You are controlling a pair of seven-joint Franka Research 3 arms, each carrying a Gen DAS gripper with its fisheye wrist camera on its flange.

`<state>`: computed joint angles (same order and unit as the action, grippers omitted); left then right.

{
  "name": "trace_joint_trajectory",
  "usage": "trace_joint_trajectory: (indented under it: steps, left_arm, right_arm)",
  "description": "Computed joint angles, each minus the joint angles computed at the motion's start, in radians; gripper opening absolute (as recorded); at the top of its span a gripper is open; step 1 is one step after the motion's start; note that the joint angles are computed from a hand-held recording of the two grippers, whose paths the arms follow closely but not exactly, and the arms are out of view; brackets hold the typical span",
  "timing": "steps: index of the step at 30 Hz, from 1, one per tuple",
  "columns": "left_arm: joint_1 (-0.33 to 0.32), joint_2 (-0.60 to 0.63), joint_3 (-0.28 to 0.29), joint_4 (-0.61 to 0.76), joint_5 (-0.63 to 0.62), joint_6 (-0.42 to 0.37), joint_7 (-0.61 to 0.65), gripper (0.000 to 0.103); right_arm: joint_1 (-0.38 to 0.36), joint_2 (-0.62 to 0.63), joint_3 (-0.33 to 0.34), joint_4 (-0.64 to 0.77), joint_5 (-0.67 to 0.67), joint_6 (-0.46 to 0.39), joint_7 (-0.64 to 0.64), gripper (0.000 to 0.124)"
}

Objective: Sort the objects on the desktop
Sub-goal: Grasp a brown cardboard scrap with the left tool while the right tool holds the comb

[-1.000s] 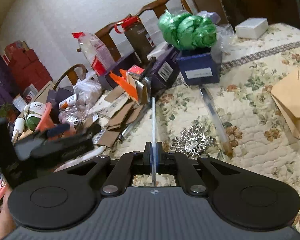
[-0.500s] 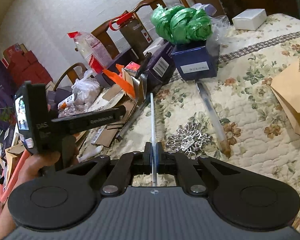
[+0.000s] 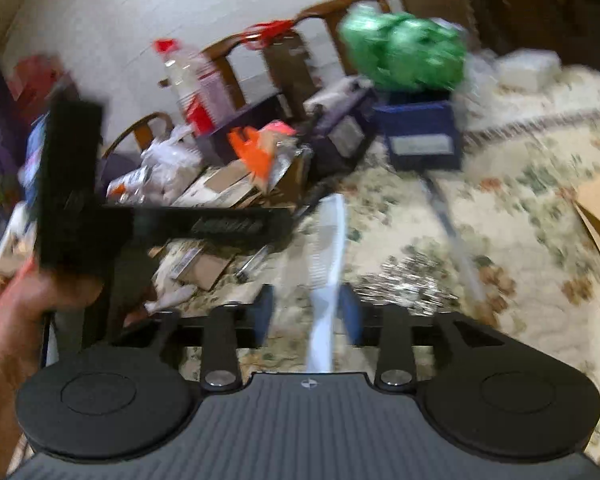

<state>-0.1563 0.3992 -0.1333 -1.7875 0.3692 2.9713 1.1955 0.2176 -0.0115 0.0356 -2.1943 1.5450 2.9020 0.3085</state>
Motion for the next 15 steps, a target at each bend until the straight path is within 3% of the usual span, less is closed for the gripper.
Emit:
trace_joint_trajectory:
  steps: [2,3,4,5,7,9,11,13,15]
  left_arm:
    - [-0.026,-0.021,0.042,-0.039,0.051,0.067,-0.030,0.047]
    - [-0.043,-0.035,0.063,-0.052,0.074,0.065,-0.045,0.021]
    - [-0.045,-0.050,0.068,-0.067,0.083,0.060,-0.057,0.016]
    - [-0.043,-0.068,0.071,-0.091,0.092,0.069,-0.067,0.011]
    - [-0.065,-0.095,0.107,-0.126,0.142,0.077,-0.113,0.008]
    - [-0.061,-0.121,0.113,-0.164,0.166,0.091,-0.148,0.008]
    - [-0.064,-0.147,0.128,-0.196,0.202,0.099,-0.192,0.007]
    - [-0.033,-0.172,0.101,-0.227,0.200,0.104,-0.187,0.000]
    - [-0.017,-0.205,0.090,-0.263,0.204,0.116,-0.189,0.000]
  right_arm:
    - [0.029,0.002,0.028,-0.004,0.025,0.099,-0.095,0.060]
    - [0.044,0.005,0.040,-0.005,0.029,0.157,-0.131,0.053]
    - [0.055,0.007,0.047,-0.008,0.018,0.201,-0.143,0.028]
    - [0.059,0.005,0.047,-0.020,-0.042,0.218,-0.088,0.013]
    - [0.041,-0.015,0.021,-0.041,-0.156,0.138,0.083,0.013]
    - [0.029,-0.024,0.005,-0.046,-0.188,0.103,0.148,0.013]
    - [0.026,-0.034,-0.003,-0.049,-0.146,0.102,0.125,0.013]
    - [0.018,-0.049,-0.017,-0.049,-0.090,0.061,0.101,0.013]
    - [0.007,-0.060,-0.029,-0.047,-0.064,0.002,0.103,0.012]
